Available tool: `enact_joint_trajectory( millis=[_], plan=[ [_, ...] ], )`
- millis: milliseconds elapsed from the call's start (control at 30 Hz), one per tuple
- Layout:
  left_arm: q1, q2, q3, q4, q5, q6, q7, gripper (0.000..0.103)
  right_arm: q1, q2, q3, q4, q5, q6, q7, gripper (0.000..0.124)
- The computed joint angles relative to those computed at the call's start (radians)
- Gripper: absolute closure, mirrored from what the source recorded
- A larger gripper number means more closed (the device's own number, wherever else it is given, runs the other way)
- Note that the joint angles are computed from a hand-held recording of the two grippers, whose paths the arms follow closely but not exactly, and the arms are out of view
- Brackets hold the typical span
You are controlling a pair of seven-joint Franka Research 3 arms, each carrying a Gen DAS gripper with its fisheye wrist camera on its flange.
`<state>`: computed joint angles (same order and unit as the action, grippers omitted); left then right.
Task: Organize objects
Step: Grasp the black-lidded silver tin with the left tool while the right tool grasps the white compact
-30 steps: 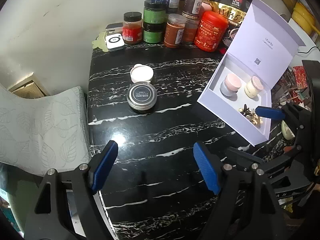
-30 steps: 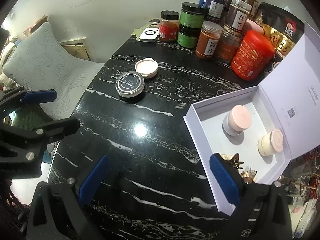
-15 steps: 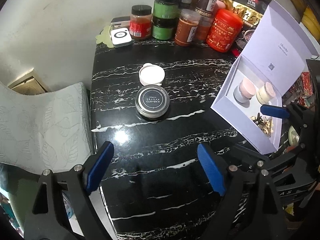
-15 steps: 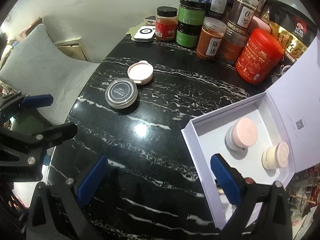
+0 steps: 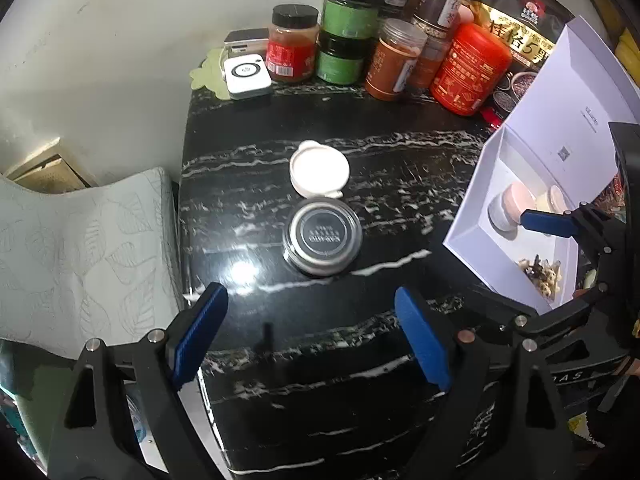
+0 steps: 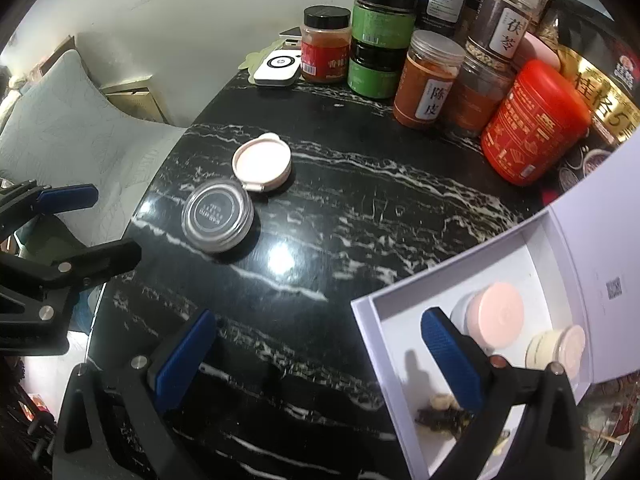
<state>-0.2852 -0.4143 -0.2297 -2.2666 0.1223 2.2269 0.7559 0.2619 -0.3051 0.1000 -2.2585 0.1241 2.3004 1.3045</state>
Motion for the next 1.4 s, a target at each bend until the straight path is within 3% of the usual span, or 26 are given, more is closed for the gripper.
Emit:
enact_joint_trajectory(
  millis=[367,1067,1400],
  plan=[
    [0.023,0.045,0.008,0.002,0.035,-0.018,0.03,0.018,-0.003,0.107,0.007,0.077,-0.082,0.053,0.033,0.021],
    [0.018,0.161,0.072,-0.085,-0.193,0.27,0.225,0.018,0.036,0.31,-0.015,0.226,0.011,0.059,-0.043,0.021],
    [0.077,0.125,0.078,-0.139,-0.146,0.311,0.171,0.016,0.068,0.394,-0.001,0.312,0.074,0.072,-0.067,0.021]
  ],
)
